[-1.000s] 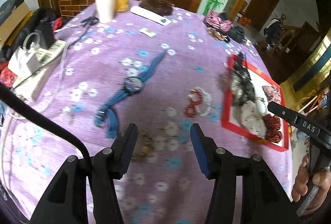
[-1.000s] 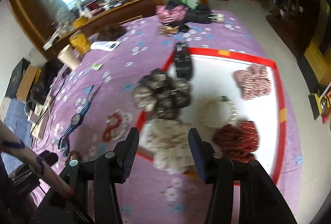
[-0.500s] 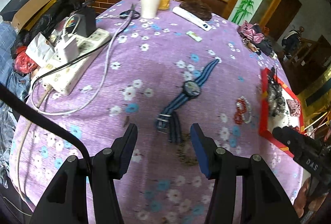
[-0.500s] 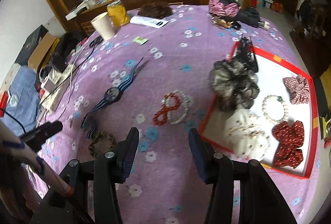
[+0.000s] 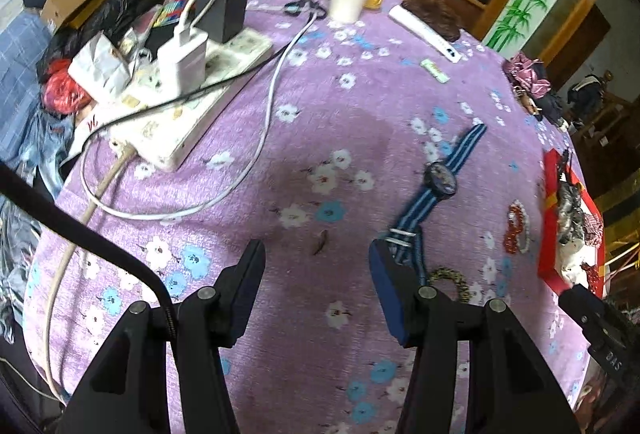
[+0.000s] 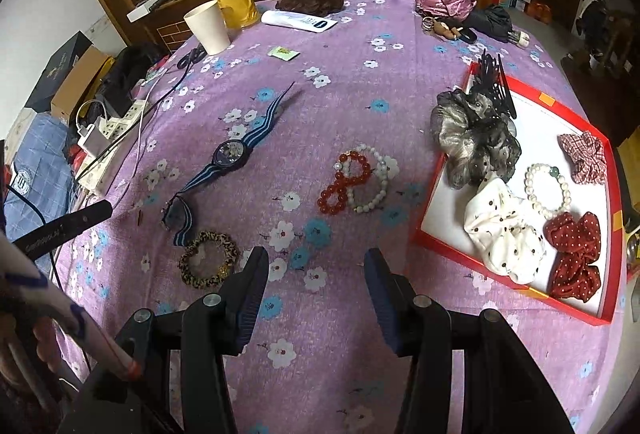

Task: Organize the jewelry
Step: 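Grasp the blue striped watch with the left tool while the right tool grasps the red bead bracelet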

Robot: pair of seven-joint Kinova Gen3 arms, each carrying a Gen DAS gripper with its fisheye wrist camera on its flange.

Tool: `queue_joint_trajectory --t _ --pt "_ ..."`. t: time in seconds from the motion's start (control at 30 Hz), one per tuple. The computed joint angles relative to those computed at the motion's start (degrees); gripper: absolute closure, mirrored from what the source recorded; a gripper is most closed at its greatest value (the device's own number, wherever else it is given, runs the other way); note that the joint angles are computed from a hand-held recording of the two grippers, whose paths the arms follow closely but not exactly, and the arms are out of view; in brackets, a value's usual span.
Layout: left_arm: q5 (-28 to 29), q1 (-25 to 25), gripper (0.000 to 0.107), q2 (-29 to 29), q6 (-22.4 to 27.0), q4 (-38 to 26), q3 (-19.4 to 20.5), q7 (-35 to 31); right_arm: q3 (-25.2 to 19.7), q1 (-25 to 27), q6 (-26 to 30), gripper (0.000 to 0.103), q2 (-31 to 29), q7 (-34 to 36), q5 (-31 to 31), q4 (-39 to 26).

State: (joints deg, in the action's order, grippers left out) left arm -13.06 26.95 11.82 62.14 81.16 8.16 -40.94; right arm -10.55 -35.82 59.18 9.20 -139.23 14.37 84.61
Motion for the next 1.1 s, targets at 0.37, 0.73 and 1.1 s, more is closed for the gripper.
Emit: queue_joint_trajectory --t 0.37,0.73,1.1 --pt "8.7 -3.8 0.055 6.1 -1.7 -5.5 0.4 -11.2 0.5 2.5 -1.6 0.050 0.8 0.8 -5.1 2.6" --pt "10.0 -1.1 0.049 19.4 4.2 -23.8 -0.6 -26.1 2.8 2.5 -2.4 0.050 6.3 2.1 -2.5 -2.0" --pt "11.8 0.5 0.049 26.0 8.0 -32.6 -2.1 -32.5 2.9 4.5 -4.6 0.072 10.9 8.5 -8.5 -4.9"
